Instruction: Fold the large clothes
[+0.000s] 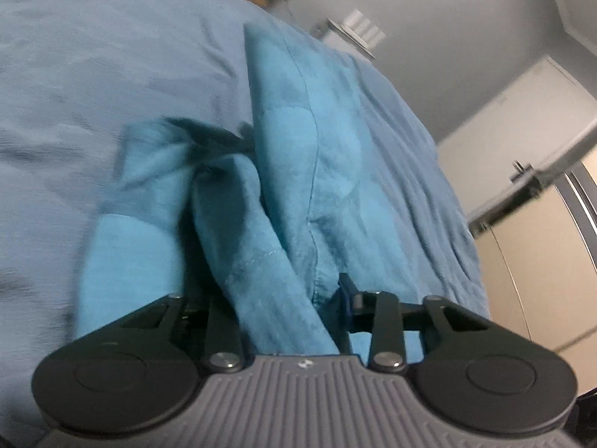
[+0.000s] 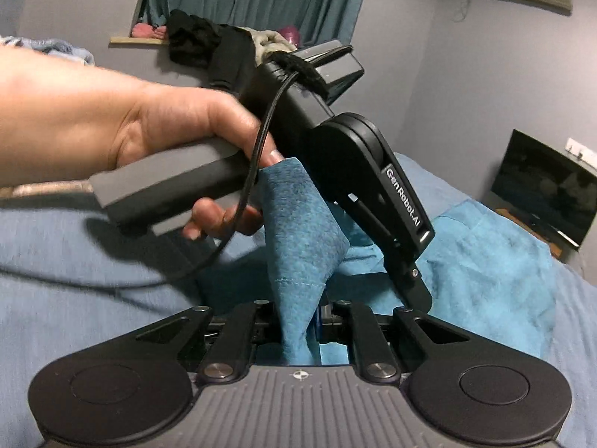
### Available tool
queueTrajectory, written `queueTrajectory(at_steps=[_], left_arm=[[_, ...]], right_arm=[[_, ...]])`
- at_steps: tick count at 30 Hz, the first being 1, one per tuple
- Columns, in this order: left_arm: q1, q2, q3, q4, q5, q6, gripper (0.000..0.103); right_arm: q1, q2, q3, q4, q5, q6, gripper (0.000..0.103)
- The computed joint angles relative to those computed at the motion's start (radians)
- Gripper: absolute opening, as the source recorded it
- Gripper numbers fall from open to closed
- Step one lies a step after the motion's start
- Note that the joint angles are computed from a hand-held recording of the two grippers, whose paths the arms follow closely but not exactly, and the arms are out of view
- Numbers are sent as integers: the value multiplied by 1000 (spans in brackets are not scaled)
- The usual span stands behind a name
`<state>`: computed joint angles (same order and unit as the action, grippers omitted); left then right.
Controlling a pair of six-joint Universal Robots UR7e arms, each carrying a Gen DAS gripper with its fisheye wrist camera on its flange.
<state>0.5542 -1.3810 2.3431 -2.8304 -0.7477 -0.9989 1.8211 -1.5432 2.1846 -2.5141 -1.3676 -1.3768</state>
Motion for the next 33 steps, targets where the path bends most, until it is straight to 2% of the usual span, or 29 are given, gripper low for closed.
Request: queueTrajectory(at_steps=[3,6,8,10,12,15,16,18,19,21,22,23,25,27,28,31,33], left_arm=[[10,-30,45,-24,18,-47,27],[23,-43,75,-47,31,-84,18],[30,-54,99,-94,29,-98,16],[32,-65,121,-124,24,-101,15],[31,-73,132,-131,20,-98,15],[31,-82,141,-143,22,-83,15],[30,-80,140,-143,24,-80,15],[26,-78,143,-151,28,-74,15],[7,-89,137,-118,36,-97,15],[8,-90,141,-129,35,-92,15],[8,-89,142,-134,35,-89,15],[9,-88,142,-136,36,-84,15],[8,-87,142,-136,40,-77,15],[-1,-96,144,-115,50,-84,15],[-6,-100,147,-109,57,-92,15],[-15,-119,171,-106,80,-142,15],[-17,-129,179,-96,92,-173,15]], right_arm=[[25,32,-25,24,-19,80,15],[30,35,-44,77,-36,123,30],[9,-2,-73,178,-14,112,50],[-15,-22,-133,296,-6,123,51],[-29,-14,-212,385,-9,174,51],[-90,33,-343,469,53,332,51],[-106,70,-383,466,74,396,51],[-139,105,-426,382,76,517,50],[-132,132,-419,286,34,563,47],[-135,169,-432,143,-113,647,40],[-136,197,-446,118,-178,687,36],[-141,224,-460,104,-226,731,32],[-164,265,-499,152,-265,826,27],[-185,285,-521,215,-228,880,14],[-183,291,-521,220,-214,873,4],[-144,296,-481,159,-248,763,4],[-141,294,-468,146,-244,720,4]])
